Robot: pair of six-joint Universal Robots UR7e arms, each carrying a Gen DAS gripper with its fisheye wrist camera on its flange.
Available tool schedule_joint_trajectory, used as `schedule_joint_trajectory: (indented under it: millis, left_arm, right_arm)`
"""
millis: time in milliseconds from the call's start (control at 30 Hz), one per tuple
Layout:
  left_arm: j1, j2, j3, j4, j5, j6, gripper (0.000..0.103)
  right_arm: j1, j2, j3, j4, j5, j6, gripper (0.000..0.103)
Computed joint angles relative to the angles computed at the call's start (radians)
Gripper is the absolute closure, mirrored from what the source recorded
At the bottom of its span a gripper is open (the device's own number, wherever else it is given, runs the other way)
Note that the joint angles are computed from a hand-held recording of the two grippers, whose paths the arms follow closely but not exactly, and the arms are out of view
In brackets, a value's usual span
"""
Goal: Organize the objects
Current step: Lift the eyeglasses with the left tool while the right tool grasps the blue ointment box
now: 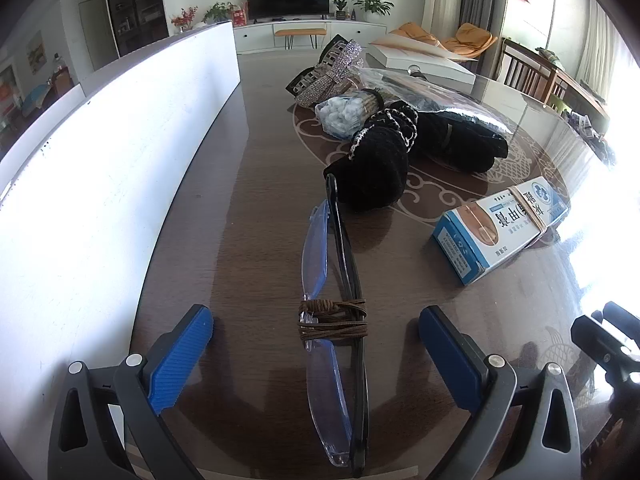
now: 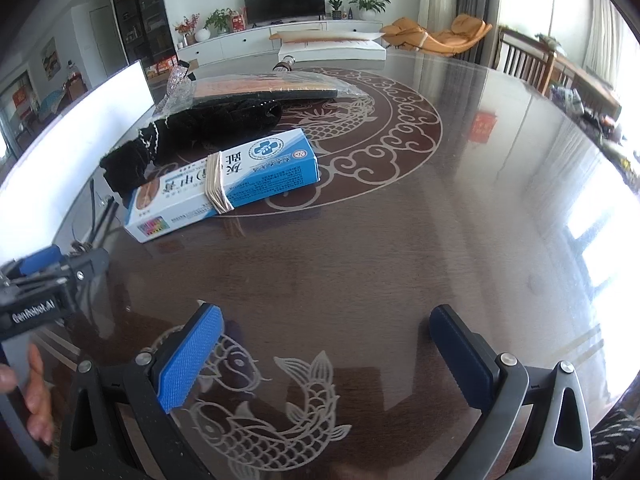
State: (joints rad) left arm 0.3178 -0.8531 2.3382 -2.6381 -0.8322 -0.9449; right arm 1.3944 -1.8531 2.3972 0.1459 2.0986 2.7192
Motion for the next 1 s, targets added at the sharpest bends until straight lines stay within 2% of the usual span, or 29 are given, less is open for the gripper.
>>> schedule_joint_trajectory:
  millis: [67,100,200,233,300,367,433,500,567,600,633,667,700,733,833,867,1000]
  left_arm:
    - [0.001,0.002,-0.003,0.000,0.001,0.001,0.000]
    - [0.001,0.002,-0.002,0.000,0.000,0.001,0.000]
    - [0.002,0.001,-0.003,-0.002,0.000,0.005,0.000]
    - [0.002,0.001,-0.003,-0.001,0.000,0.005,0.000]
    - [-0.002,0.002,0.000,-0.001,0.000,-0.001,0.000]
    - [0.002,0.004,-0.003,-0.007,-0.002,0.010,0.000]
    - [0.005,0.002,-0.003,-0.012,-0.007,0.028,0.000]
    - [0.008,-0.009,0.003,-0.007,-0.013,0.038,0.000]
    - [0.008,-0.025,0.016,-0.004,-0.011,0.033,0.001]
    - [0.002,-0.032,0.025,-0.009,-0.002,0.034,0.011]
    - [-0.003,-0.039,0.034,-0.018,0.003,0.039,0.028]
    - [-0.006,-0.045,0.039,-0.026,0.004,0.050,0.038]
    - [-0.009,-0.047,0.039,-0.032,0.003,0.069,0.063]
    - [-0.011,-0.046,0.035,-0.033,0.001,0.087,0.077]
    - [-0.023,-0.047,0.053,-0.076,-0.023,0.092,0.079]
    - [-0.027,-0.058,0.064,-0.095,-0.032,0.087,0.079]
    - [-0.091,-0.141,0.124,-0.130,-0.051,0.049,0.079]
  right_arm:
    - [-0.044,0.011,-0.041,0.107,-0.162,0.123,0.000]
    - [-0.034,0.058,-0.077,0.141,-0.192,0.188,0.000]
    - [0.033,0.223,-0.205,0.195,-0.201,0.361,0.000]
    - [0.059,0.281,-0.252,0.204,-0.179,0.408,0.000]
    - [0.108,0.401,-0.353,0.227,-0.089,0.490,0.000]
    - [0.156,0.489,-0.428,0.236,0.033,0.521,0.000]
    - [0.186,0.537,-0.459,0.233,0.114,0.482,0.003]
    - [0.217,0.542,-0.436,0.196,0.199,0.389,0.027]
    - [0.215,0.482,-0.364,0.125,0.204,0.274,0.044]
    - [0.204,0.448,-0.334,0.116,0.186,0.241,0.045]
    - [0.187,0.409,-0.302,0.112,0.159,0.213,0.045]
    - [0.171,0.372,-0.276,0.109,0.138,0.182,0.046]
    - [0.154,0.331,-0.243,0.103,0.124,0.147,0.047]
    - [0.139,0.302,-0.221,0.101,0.110,0.125,0.047]
    - [0.102,0.226,-0.181,0.122,0.069,0.083,0.052]
    - [0.090,0.206,-0.174,0.138,0.049,0.080,0.058]
    - [-0.031,0.081,-0.156,0.282,-0.199,0.121,0.058]
